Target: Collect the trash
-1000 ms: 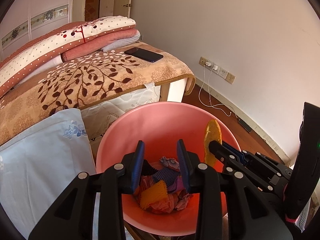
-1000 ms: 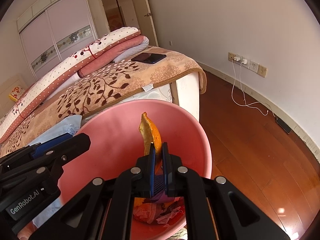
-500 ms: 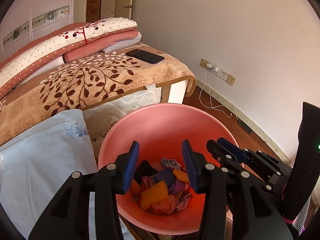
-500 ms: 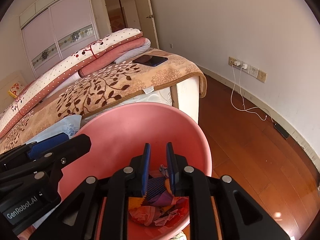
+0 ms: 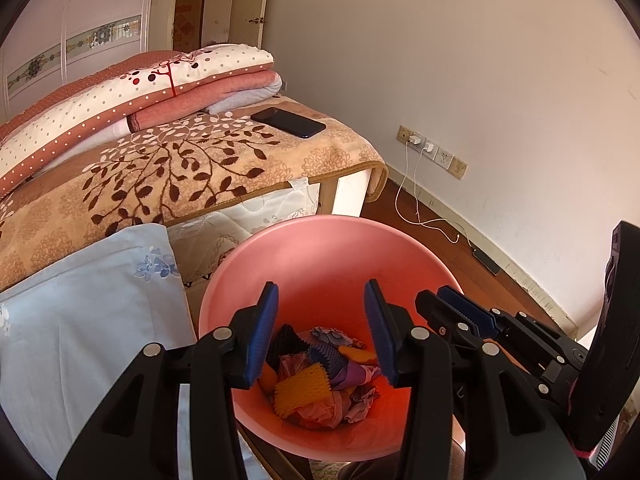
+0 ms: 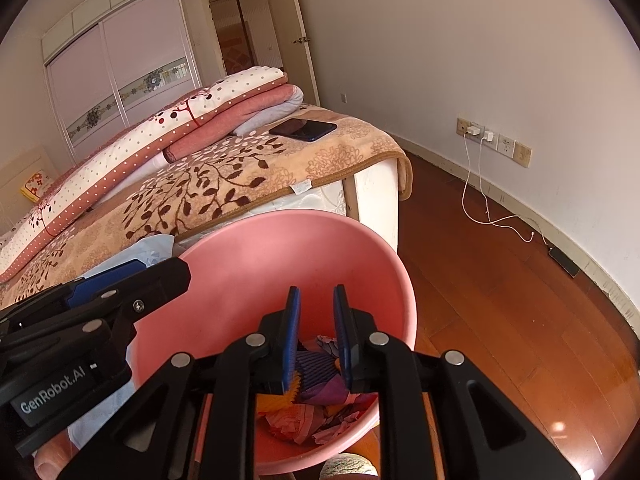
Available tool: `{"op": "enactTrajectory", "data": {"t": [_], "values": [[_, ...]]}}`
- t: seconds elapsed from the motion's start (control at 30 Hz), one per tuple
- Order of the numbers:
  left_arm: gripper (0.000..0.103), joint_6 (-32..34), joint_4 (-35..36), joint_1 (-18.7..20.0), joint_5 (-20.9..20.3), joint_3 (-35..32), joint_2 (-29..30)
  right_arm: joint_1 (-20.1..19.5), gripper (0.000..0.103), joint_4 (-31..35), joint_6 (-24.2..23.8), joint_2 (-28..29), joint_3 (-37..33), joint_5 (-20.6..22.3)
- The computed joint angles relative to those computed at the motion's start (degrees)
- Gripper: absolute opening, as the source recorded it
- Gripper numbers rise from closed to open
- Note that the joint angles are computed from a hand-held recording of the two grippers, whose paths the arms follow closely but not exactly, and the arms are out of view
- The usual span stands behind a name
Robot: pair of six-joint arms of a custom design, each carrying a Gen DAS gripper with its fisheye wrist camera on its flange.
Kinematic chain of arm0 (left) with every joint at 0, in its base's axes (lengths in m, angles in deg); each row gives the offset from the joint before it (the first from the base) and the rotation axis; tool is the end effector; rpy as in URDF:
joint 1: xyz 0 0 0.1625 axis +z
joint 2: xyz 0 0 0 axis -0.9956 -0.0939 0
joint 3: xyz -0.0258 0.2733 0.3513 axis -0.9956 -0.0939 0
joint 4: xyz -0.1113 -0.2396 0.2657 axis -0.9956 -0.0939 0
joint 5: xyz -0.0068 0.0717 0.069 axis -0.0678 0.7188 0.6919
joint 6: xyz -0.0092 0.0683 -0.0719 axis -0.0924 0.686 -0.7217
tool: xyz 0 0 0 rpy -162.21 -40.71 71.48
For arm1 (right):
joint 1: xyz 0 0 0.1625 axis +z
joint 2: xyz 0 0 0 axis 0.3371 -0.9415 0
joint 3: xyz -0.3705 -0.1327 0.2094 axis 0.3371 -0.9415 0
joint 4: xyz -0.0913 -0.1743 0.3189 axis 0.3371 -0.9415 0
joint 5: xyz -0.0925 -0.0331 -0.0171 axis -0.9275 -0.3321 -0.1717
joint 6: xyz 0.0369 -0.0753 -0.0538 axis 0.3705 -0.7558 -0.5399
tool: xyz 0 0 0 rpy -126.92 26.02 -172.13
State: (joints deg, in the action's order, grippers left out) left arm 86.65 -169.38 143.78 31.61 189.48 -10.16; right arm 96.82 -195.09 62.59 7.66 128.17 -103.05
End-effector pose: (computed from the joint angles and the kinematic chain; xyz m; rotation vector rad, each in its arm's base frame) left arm -0.1301 -0.5846 0.2800 0.7616 2.4141 -0.8657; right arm 0.3467 -0.5574 0.0189 0.2387 -2.2592 1.1664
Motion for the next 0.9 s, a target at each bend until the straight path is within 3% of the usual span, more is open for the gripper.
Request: {"op": "enactTrajectory", "data": {"t": [0.07,0.2,0.33,0.43,0.9], "values": [[0.045,-0.1,-0.6,-0.2,-0.1,0.3,-0.3,0.5,0.016,-1.0,-0.2,-0.1,0.5,-0.2],[0.045,0.0,-2.1,-0.7,-0.1,1.1,-1.1,1.6,0.034,-3.4,-1.6,-0.1,1.3,-1.2],[0.045,0.8,-4.4,-1.4,0.2,2.2,-1.6,2.7,0.040,-5.2,-3.5,0.2,1.3,-2.6],[0.045,2.2,-6.9,-2.0,0.3,3.2,-1.9,3.4,0.062,-7.1,-4.6,0.6,1.2,-3.6],[0.045,3.1,-10.4,-3.0,-0.4,5.3,-3.3,5.0,0.069,-10.7,-7.3,0.7,1.5,-4.5]]}}
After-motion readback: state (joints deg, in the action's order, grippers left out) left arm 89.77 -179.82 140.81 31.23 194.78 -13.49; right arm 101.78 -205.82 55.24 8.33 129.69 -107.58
